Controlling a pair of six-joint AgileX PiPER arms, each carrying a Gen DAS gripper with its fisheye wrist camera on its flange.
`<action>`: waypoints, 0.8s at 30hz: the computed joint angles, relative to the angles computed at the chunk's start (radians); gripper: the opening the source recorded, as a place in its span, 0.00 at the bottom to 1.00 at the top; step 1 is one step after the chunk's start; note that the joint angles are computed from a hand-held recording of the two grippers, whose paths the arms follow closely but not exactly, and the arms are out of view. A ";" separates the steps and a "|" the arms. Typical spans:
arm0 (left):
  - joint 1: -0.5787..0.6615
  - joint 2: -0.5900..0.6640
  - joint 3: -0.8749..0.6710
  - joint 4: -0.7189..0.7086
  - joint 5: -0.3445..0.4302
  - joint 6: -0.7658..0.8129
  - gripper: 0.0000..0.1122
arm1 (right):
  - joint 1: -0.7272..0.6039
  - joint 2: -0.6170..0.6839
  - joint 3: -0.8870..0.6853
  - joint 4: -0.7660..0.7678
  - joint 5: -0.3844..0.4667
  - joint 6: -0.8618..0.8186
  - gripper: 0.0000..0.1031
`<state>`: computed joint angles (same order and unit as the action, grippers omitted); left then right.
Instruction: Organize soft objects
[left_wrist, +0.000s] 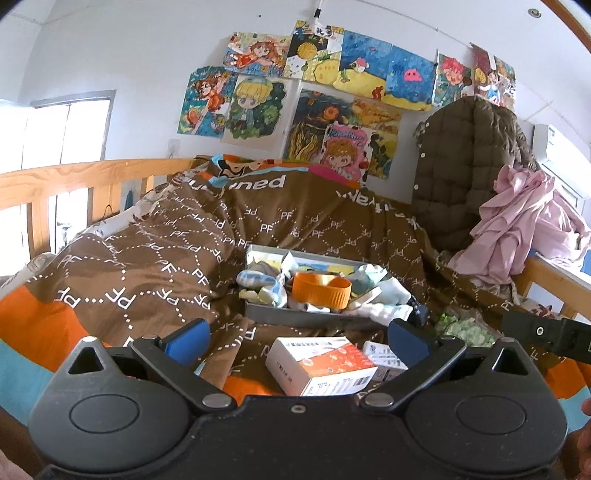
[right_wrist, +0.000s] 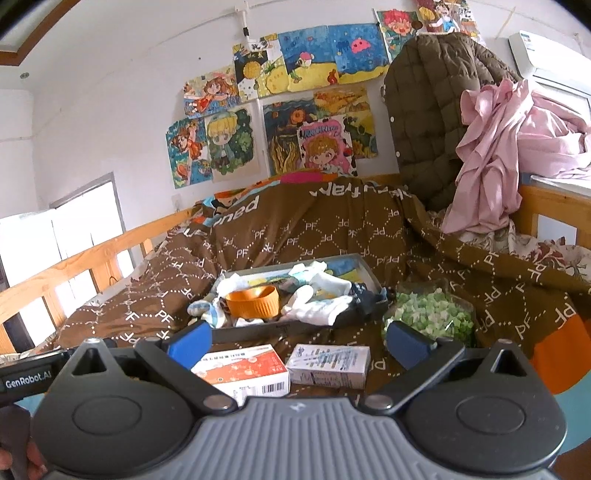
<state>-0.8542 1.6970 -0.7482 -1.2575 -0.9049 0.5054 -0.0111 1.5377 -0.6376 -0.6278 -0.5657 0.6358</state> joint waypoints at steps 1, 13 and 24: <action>0.001 0.000 -0.002 -0.004 0.004 0.004 0.91 | 0.001 0.004 -0.007 -0.010 0.012 0.011 1.00; 0.003 0.037 -0.029 -0.032 0.045 0.053 0.91 | 0.002 0.035 -0.049 -0.094 0.092 0.118 1.00; 0.005 0.042 -0.038 -0.057 0.044 0.064 0.91 | 0.034 0.038 -0.057 -0.059 0.138 0.065 1.00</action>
<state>-0.8496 1.7393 -0.7857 -1.3144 -0.8604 0.5694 0.0232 1.5759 -0.6945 -0.6873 -0.4272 0.7010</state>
